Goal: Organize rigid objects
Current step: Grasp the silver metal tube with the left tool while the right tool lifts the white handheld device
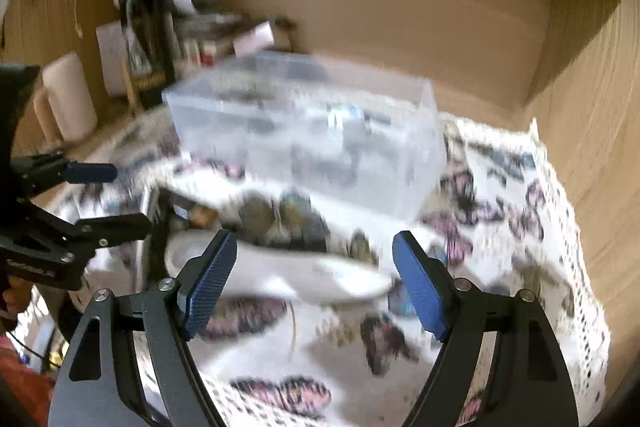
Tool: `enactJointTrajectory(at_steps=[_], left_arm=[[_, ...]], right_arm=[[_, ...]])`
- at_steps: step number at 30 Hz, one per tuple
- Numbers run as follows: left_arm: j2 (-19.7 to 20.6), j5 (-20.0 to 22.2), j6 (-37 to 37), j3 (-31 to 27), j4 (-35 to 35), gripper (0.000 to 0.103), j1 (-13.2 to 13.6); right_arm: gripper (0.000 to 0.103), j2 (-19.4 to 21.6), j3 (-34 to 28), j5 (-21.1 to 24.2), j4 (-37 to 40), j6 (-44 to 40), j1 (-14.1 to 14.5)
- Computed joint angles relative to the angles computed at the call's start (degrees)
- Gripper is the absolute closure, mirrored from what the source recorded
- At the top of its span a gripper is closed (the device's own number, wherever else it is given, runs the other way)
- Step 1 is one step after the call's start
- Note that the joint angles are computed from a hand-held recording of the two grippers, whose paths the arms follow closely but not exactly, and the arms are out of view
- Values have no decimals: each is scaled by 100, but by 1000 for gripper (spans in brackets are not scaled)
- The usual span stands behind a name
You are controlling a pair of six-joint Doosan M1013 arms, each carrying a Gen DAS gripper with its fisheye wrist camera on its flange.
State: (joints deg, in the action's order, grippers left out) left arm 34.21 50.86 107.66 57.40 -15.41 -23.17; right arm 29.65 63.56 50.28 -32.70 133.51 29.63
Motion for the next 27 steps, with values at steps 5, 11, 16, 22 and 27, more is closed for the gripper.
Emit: enactJointTrajectory(at_steps=[5, 11, 16, 22, 27], left_arm=[[7, 196, 253, 80, -291, 47, 2], [-51, 184, 350, 165, -543, 74, 118], [-89, 155, 371, 249, -556, 77, 208], [-80, 158, 676, 272, -637, 77, 230], [-100, 69, 909, 315, -702, 83, 228]], right_arm=[[25, 28, 48, 215, 278, -470, 9], [25, 237, -291, 287, 403, -1045, 34], [26, 455, -671, 296, 868, -1825, 10], [40, 731, -1109, 499, 1250, -2352, -1], [55, 737, -1111, 439, 1467, -2274, -35]])
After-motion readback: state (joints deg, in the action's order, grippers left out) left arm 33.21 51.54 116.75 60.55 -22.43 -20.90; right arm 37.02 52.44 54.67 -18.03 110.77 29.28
